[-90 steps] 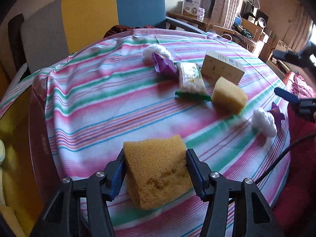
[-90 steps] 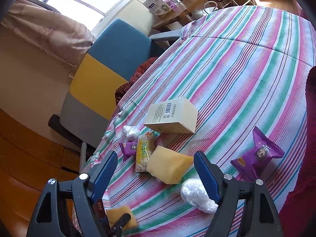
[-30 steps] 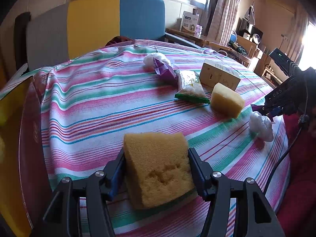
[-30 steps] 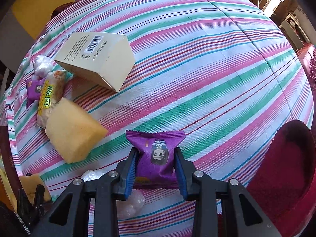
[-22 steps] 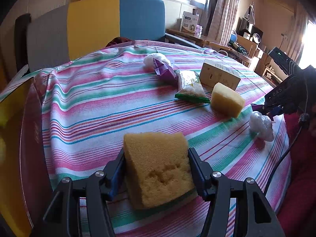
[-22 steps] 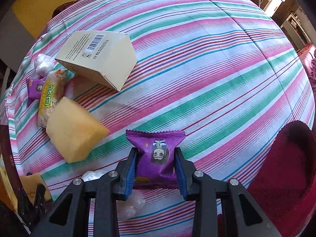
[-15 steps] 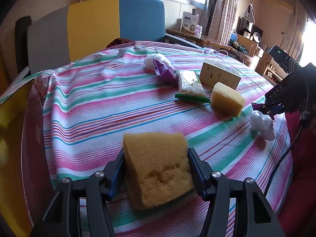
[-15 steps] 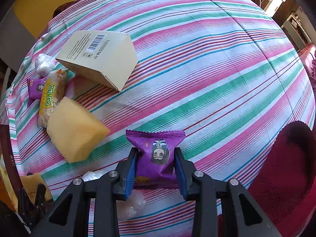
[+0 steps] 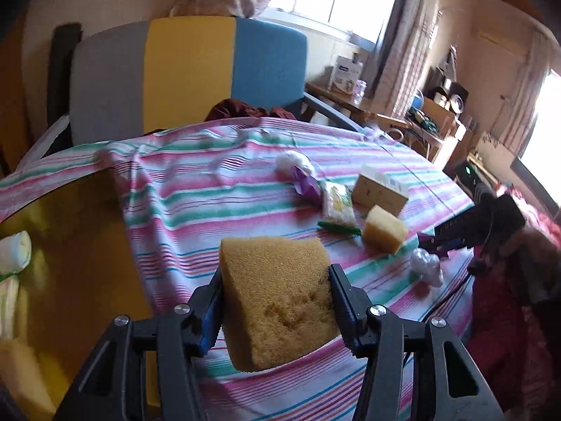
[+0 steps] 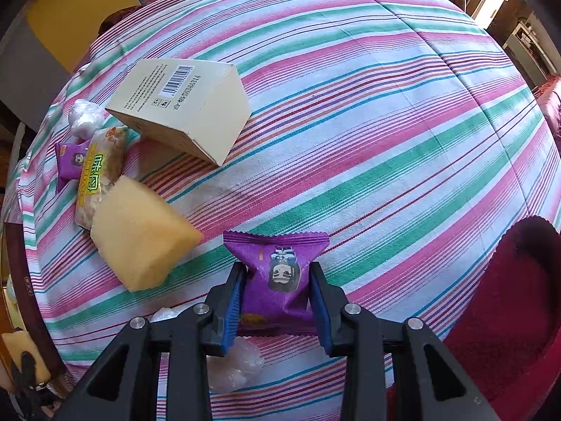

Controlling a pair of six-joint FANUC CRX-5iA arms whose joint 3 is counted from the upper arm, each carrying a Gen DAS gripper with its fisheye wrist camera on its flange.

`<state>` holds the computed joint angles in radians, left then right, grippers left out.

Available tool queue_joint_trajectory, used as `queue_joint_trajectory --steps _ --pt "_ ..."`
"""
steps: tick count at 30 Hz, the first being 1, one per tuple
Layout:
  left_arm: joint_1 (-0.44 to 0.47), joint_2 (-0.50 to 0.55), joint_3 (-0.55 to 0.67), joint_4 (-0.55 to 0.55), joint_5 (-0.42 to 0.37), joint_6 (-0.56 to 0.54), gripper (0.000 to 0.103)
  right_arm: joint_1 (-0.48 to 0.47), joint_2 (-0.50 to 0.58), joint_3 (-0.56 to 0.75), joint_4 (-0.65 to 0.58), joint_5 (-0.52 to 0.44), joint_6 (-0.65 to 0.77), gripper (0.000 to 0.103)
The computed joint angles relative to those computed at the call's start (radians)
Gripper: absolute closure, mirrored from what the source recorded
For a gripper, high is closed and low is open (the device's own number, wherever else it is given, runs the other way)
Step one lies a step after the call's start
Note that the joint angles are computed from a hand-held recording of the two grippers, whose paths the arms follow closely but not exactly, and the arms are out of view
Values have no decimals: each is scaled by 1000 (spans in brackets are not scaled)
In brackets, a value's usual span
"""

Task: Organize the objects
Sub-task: 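Carry the yellow sponge toward the tray with left while right grasps purple snack packet, then lower the yellow sponge into the gold tray and open the left gripper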

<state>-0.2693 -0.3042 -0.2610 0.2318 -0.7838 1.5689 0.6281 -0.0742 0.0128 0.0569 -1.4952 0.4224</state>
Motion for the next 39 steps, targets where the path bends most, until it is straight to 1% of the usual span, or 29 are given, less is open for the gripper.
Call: queue_joint_trajectory --steps 1,4,6,7,9,11,12,14,17,19,20,25,27,29,30,32,35,37,39 --pt "47 -25 -12 27 -13 -9 47 -1 -1 1 0 0 2 68" --pt "179 -72 -5 -2 -86 1 47 -4 -3 3 0 -1 11 68" --pt "288 -89 -11 18 -142 -25 47 -7 -7 3 0 1 18 68" --pt "338 -95 -7 5 -165 -24 47 -8 -10 3 0 3 23 68" --pt "427 -94 -4 3 -215 -44 47 -11 -13 4 0 4 28 68" --pt "506 -85 -15 37 -249 -83 47 -15 -13 7 -2 3 33 68" --pt "536 -77 -18 37 -264 -78 47 -17 -14 8 -2 3 36 68" --pt "582 -42 -25 71 -303 -105 47 -21 -16 10 -2 1 39 68" --pt "611 -4 -37 84 -329 -100 46 -27 -17 15 -3 -5 42 68" --pt "611 9 -33 50 -335 -71 45 -32 -16 20 -6 -10 50 68" --pt "613 12 -32 51 -341 -82 43 -35 -15 22 -6 -12 53 68" --pt "604 5 -39 43 -344 -94 36 -38 -11 33 -9 -23 60 68" --pt "597 -5 -37 27 -341 -82 33 -42 -11 38 -9 -28 62 68" --pt "611 -30 -54 46 -328 -96 25 -45 -10 42 -9 -33 63 68" --pt "618 -47 -65 53 -321 -99 24 -47 -10 45 -8 -35 64 68" --pt "626 -72 -68 38 -321 -77 24 -51 -11 49 -8 -39 69 68" --pt "638 -150 -94 10 -294 -53 24 -56 -10 57 -8 -46 79 68" --pt "624 -205 -101 -43 -277 -17 24 -57 -11 61 -1 -49 81 68" --pt "608 -251 -111 -86 -262 10 24 -53 -28 52 12 -28 79 68"
